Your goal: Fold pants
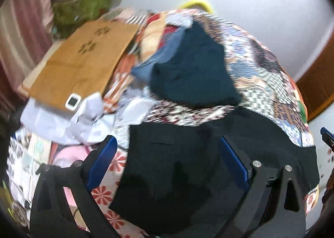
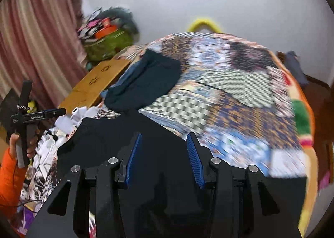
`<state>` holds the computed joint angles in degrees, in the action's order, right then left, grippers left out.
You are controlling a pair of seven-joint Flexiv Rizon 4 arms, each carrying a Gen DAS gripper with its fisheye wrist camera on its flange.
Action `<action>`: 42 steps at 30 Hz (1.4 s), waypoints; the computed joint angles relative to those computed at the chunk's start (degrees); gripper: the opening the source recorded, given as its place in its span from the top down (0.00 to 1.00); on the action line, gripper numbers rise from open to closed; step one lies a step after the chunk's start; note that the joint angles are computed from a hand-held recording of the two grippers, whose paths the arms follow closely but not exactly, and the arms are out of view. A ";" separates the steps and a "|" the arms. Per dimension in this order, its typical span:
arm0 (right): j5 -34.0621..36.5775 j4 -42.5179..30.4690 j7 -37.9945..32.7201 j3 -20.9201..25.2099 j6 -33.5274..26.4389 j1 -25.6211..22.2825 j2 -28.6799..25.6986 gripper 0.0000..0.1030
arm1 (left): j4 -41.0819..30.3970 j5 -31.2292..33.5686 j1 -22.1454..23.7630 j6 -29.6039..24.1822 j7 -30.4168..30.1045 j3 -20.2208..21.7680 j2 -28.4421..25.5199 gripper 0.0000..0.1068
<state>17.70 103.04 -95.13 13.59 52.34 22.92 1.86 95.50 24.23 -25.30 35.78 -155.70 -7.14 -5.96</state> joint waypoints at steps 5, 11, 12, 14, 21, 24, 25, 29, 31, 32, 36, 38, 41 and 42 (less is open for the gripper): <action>0.56 -7.75 -2.76 1.07 -4.42 2.04 -8.42 0.61 | 9.07 -9.90 3.75 10.08 4.02 1.86 -0.06 0.09; -2.78 -17.47 -1.93 2.58 -10.78 3.93 -19.18 0.61 | 15.40 -25.67 6.82 20.26 14.74 1.08 -4.77 0.34; -3.24 -18.59 -1.66 2.87 -11.67 4.07 -20.24 0.61 | 16.64 -29.10 7.19 22.63 17.23 0.47 -5.52 0.37; -3.50 -21.47 -1.68 3.53 -13.67 4.37 -23.17 0.61 | 17.53 -31.96 6.94 25.33 19.68 0.21 -6.43 0.40; -7.60 -25.23 -2.26 4.05 -16.38 7.07 -27.84 0.90 | 15.71 -27.32 4.37 26.02 19.19 2.47 -7.19 0.70; -7.82 -23.86 -1.73 3.96 -14.09 6.82 -27.41 0.94 | 13.20 -21.13 2.80 21.74 15.77 4.41 -6.70 0.76; -8.20 -23.66 -1.52 3.82 -13.44 6.77 -27.40 0.95 | 11.53 -17.38 1.97 18.76 13.54 5.21 -6.53 0.78; -11.38 -21.52 0.92 2.95 -10.24 7.76 -27.01 0.96 | 7.36 -9.68 0.87 10.66 8.97 5.07 -6.74 0.78; -14.42 -20.37 2.23 2.28 -8.57 8.75 -26.74 0.96 | 4.81 -6.52 0.25 6.84 8.53 4.61 -7.45 0.77; -15.77 -19.86 2.99 2.02 -7.94 9.09 -26.46 0.95 | 4.17 -5.83 0.11 5.47 8.37 4.46 -7.49 0.76; -17.88 -16.80 7.86 1.62 -3.47 8.49 -23.62 0.94 | 4.25 -5.68 0.17 2.46 5.76 4.16 -4.97 0.71; -12.96 -17.61 6.62 3.71 -5.55 5.54 -22.03 0.94 | 4.52 -4.28 0.02 1.99 4.38 3.56 -3.11 0.63; -11.41 -14.40 5.30 3.99 -4.92 3.97 -18.01 0.89 | 5.68 -2.17 -0.31 2.06 1.47 2.38 0.42 0.43; -10.99 -12.62 4.05 4.16 -4.48 3.37 -16.12 0.84 | 5.88 -1.55 -0.35 1.84 0.60 1.82 1.30 0.37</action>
